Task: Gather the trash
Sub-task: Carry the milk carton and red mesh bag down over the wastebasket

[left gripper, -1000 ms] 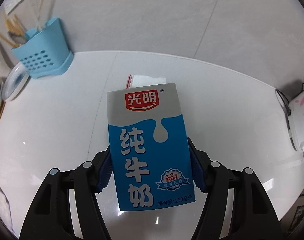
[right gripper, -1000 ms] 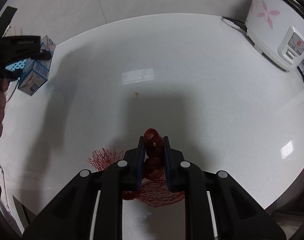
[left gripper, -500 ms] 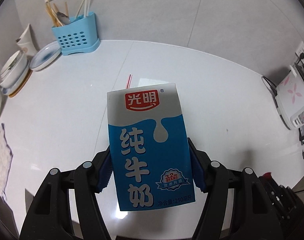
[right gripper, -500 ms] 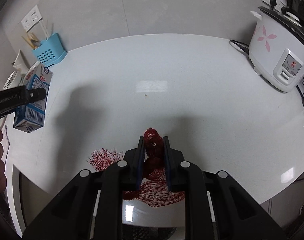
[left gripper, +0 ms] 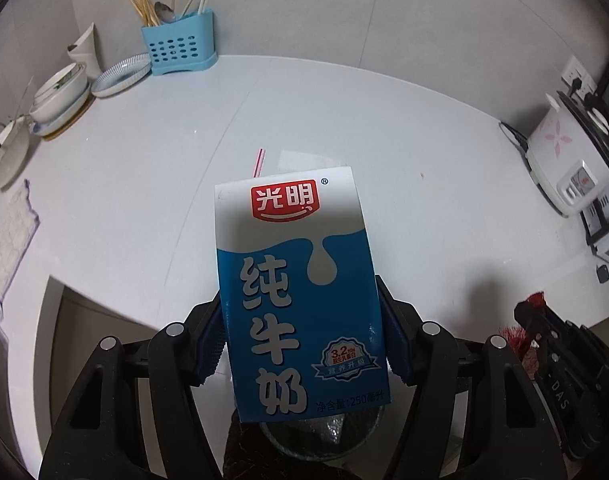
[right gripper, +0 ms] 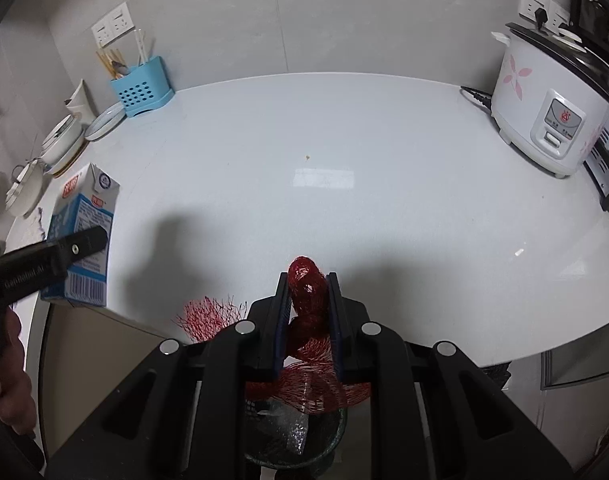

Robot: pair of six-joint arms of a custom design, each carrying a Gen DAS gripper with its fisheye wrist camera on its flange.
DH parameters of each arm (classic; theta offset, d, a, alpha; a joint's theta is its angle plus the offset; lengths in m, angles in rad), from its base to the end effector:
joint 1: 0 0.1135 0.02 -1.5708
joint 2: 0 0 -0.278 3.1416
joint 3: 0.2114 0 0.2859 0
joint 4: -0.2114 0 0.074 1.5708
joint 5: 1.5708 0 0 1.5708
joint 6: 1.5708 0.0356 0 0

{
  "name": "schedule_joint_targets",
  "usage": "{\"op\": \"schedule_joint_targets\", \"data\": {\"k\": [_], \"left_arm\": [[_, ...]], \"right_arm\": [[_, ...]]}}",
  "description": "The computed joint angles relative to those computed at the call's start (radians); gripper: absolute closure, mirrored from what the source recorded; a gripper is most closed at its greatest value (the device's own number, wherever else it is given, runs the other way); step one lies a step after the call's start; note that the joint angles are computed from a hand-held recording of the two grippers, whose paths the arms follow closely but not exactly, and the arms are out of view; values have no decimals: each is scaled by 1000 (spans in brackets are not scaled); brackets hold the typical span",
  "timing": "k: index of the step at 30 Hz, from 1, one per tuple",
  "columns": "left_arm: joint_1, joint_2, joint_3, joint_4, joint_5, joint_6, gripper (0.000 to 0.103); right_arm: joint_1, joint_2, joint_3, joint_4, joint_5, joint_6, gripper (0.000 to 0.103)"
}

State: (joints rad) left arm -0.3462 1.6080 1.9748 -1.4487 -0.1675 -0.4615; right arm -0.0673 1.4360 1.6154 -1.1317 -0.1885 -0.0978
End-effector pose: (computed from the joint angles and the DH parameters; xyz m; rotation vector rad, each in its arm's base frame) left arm 0.3040 -0.1033 0.4512 -0.2063 2.6200 -0.0547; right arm 0.3099 -0.0142 0.4091 -0.1139 2.5042 0.1700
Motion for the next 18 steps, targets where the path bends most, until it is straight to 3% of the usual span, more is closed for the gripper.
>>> {"op": "schedule_joint_targets", "data": {"k": [12, 18], "left_arm": [[-266, -268, -352, 48, -75, -135, 39], [-319, -337, -538, 131, -46, -171, 39]], "right_arm": [[-77, -257, -266, -23, -57, -89, 87], [-129, -343, -409, -6, -91, -143, 86]]}}
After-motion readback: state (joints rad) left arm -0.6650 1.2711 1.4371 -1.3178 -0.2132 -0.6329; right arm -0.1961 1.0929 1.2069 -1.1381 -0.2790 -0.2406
